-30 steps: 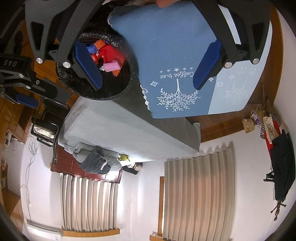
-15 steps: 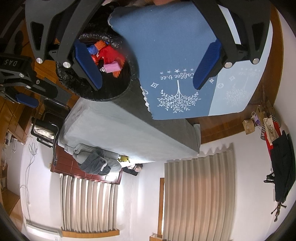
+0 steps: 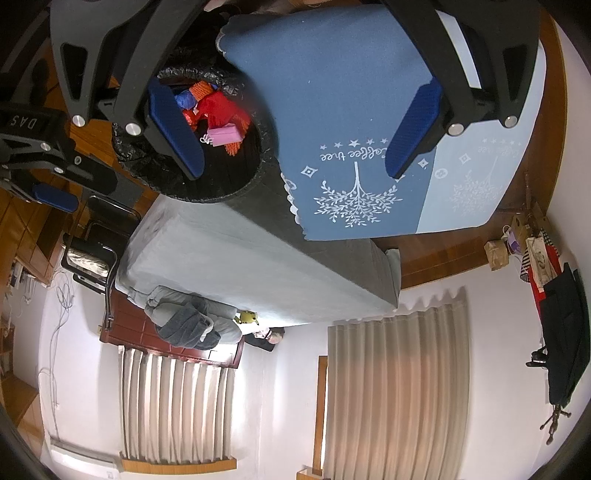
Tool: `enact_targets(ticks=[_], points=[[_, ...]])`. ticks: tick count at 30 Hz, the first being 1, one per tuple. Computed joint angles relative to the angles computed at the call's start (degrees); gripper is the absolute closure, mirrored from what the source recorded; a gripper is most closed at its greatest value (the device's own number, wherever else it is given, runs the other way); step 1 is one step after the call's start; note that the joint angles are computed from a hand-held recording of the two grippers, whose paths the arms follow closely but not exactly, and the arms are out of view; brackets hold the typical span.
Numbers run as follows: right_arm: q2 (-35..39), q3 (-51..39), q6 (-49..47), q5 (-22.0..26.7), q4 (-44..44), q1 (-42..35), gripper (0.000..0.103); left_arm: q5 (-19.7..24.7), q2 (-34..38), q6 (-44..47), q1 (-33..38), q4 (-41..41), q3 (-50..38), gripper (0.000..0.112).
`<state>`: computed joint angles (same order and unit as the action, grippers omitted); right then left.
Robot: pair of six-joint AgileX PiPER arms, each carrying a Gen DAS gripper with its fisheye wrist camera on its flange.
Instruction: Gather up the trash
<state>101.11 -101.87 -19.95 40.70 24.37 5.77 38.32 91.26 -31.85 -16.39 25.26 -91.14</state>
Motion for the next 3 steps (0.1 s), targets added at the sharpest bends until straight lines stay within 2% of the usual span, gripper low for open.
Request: enact_targets(ticks=[3], points=[[0.0,-0.1,0.0,0.0,-0.1,0.0,0.005,-0.2,-0.1,0.0,0.1,0.1,0.2,0.017]])
